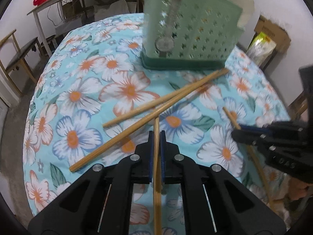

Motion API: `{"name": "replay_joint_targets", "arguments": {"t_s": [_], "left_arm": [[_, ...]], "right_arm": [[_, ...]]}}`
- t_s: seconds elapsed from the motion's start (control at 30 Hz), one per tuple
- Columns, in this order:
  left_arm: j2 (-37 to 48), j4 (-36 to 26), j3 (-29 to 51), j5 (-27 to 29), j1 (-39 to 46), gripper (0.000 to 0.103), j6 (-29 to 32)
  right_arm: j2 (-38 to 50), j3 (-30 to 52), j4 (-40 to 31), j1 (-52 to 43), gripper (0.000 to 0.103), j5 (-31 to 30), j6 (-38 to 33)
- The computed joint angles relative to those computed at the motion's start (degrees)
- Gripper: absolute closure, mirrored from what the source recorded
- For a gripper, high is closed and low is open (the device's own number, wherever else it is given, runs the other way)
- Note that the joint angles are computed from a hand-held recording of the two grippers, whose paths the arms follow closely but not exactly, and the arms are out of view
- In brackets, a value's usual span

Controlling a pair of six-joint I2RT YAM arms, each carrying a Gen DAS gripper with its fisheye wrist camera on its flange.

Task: Organize utensils
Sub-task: 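Lift both held chopsticks off the bedspread toward the caddy, then lower the chopstick into the caddy and open the left tool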

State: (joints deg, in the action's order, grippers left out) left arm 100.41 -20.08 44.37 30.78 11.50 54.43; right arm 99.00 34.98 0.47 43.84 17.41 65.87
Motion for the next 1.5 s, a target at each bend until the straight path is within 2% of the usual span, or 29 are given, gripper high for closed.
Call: {"name": "replay_joint_targets", "arguments": {"t_s": [0.3,0.37,0.4,0.47,0.53,0.63,0.77,1.0,1.13,1.27,1.4,1.5], "left_arm": [[2.22,-21.61,14.28,7.01,3.30,0.098,2.66],[5.30,-26.99,18.50,7.09,3.17,0.098,2.88],[8.71,-31.41,22.22,6.35,2.75,0.098,2.70],[13.47,-35.88,26.53,4.21,1.85,0.098,1.39],[15.78,-37.72,28.30,2.63,1.37,0.098,0.45],[13.98,-37.72,27.41,3.45,1.77,0.098,1.81],[9.05,-41.01,27.92,8.77,2.28,0.098,4.46],[0.18,-47.46,33.48,19.18,1.18,0.098,6.58],[-5.10,-45.13,35.87,25.55,0.36,0.098,3.67],[-8.56,-38.26,38.12,30.41,-2.23,0.098,-5.85],[-12.41,-25.82,36.37,32.55,-4.52,0.099,-17.64],[-14.95,-15.36,33.33,31.93,-6.63,0.099,-25.73]], "right_arm": [[-1.48,-2.44,2.49,0.24,0.095,0.00,1.35],[-1.80,-3.05,3.13,0.16,0.095,-0.11,1.39],[-2.01,-3.38,3.46,0.15,0.095,-0.18,1.43],[-2.43,-3.86,3.75,0.17,0.095,-0.21,1.54],[-3.08,-4.92,4.61,-0.10,0.095,-0.41,1.39],[-3.60,-6.12,5.91,-0.14,0.095,-0.43,1.49],[-4.05,-6.88,6.55,-0.34,0.095,-0.59,1.10],[-4.41,-7.66,7.62,-0.10,0.095,-0.30,1.27],[-4.47,-8.17,8.45,0.07,0.095,-0.30,1.54],[-4.65,-8.65,9.15,-0.23,0.095,-0.60,1.29],[-4.93,-9.06,9.60,-0.58,0.095,-0.90,1.03],[-4.94,-9.08,9.64,-0.61,0.095,-0.91,1.04]]}}
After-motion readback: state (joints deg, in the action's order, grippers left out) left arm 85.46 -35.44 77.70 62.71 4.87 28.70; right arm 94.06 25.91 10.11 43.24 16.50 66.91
